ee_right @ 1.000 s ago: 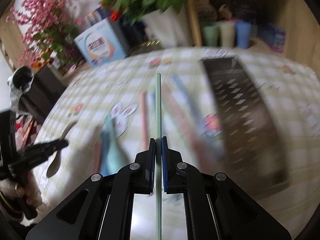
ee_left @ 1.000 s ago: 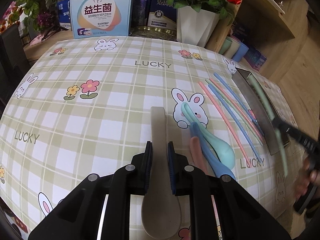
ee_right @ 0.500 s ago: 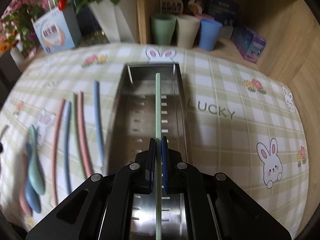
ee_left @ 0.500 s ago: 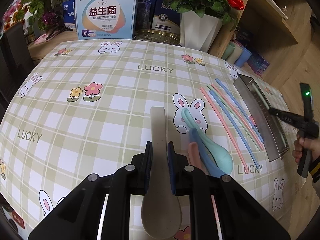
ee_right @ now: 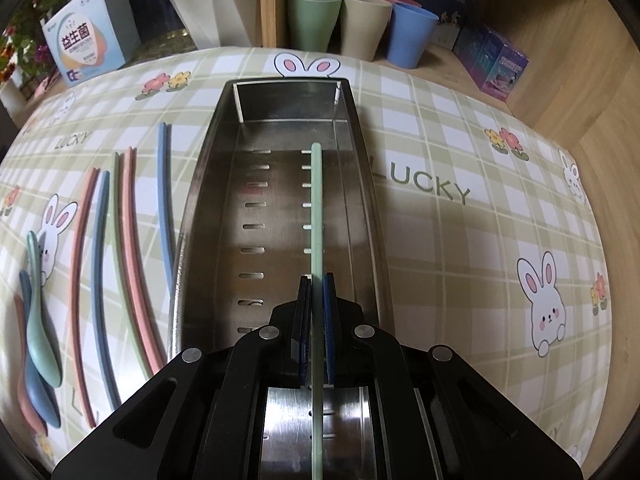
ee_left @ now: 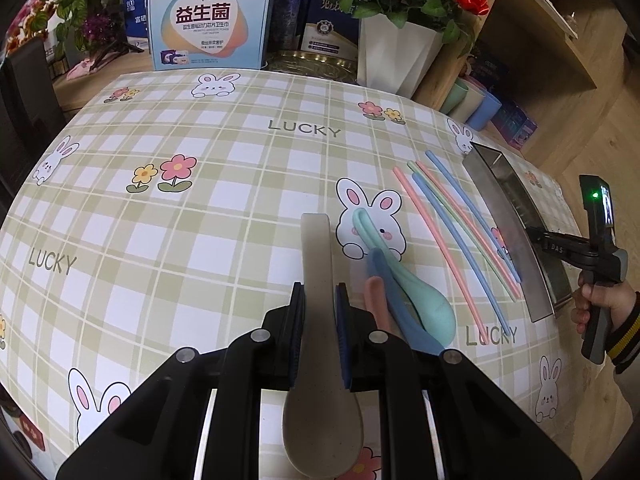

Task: Organize utensils
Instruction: 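Carry the green chopstick into the steel tray and open the right gripper, then carry the white spoon into the steel tray and open the left gripper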

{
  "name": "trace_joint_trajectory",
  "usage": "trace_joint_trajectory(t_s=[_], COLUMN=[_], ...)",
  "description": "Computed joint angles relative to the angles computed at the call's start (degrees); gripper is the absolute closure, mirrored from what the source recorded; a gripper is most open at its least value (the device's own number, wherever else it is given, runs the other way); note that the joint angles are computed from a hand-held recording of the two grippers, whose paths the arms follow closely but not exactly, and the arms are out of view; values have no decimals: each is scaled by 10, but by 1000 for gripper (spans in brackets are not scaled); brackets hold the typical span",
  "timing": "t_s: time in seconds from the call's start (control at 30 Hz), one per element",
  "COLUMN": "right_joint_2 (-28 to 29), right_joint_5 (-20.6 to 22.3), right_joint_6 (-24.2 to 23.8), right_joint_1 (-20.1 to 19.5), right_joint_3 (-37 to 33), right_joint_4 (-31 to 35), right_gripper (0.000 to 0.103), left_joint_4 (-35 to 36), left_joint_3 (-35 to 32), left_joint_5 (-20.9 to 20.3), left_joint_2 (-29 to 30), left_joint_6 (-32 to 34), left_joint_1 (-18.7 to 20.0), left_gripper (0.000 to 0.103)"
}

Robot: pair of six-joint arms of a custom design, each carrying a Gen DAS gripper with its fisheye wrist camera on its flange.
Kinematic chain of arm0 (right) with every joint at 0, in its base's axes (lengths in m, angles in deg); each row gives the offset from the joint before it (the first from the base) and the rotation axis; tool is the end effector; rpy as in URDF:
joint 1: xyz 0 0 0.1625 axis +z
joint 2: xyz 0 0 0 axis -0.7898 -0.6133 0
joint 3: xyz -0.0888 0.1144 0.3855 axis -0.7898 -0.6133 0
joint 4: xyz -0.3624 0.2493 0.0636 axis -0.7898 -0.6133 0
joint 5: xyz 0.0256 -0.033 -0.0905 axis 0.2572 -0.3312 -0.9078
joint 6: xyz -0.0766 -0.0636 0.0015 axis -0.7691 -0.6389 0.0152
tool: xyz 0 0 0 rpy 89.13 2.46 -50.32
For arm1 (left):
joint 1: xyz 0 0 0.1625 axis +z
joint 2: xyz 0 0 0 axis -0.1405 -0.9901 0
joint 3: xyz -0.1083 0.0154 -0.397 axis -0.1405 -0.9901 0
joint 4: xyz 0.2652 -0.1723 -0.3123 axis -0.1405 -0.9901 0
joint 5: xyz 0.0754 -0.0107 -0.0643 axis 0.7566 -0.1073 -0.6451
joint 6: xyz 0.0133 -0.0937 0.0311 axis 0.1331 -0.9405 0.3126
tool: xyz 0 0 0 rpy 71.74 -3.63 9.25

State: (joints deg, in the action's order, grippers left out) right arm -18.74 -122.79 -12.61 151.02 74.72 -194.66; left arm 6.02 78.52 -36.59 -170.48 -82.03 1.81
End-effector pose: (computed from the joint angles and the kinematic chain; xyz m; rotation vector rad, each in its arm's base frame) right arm 0.1409 -0.4079 0.2279 0.8567 -2.2852 0.2920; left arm -0.2865 -0.1516 0.1644 -0.2784 2.2591 -0.9586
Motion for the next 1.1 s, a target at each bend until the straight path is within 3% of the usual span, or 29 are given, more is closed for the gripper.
trace_joint_trajectory(t_s=[0.13,0.43,0.6,0.67,0.73,0.77,0.87,1.1], right_joint_2=[4,-56,-94,-110,-123,-127,-139,-162], right_joint_5=[-11,23,52,65,74,78,82,109], right_joint_6=[3,25,35,36,31,26,13,10], right_joint_1=[6,16,3,-6,-15,-19,-33,-85], right_joint_3=[2,3,-1,-4,-6,-5,-9,-26], right_joint_4=[-10,37,74,88,88,83,84,131], right_gripper=[96,95,93,87,59,54,51,32], left_joint_4=[-4,-21,-57,-84,-112,-128,-181,-322], left_joint_3=[-2,-22,-46,-58,-68,-76,-93,-150], left_joint_5=[0,14,37,50,60,65,76,99], left_joint_2=[3,24,61,84,106,121,155,256], left_joint_6=[0,14,50,74,101,117,159,275], left_joint_1=[3,33,66,83,97,107,132,191], left_gripper=[88,88,88,88,88,88,88,88])
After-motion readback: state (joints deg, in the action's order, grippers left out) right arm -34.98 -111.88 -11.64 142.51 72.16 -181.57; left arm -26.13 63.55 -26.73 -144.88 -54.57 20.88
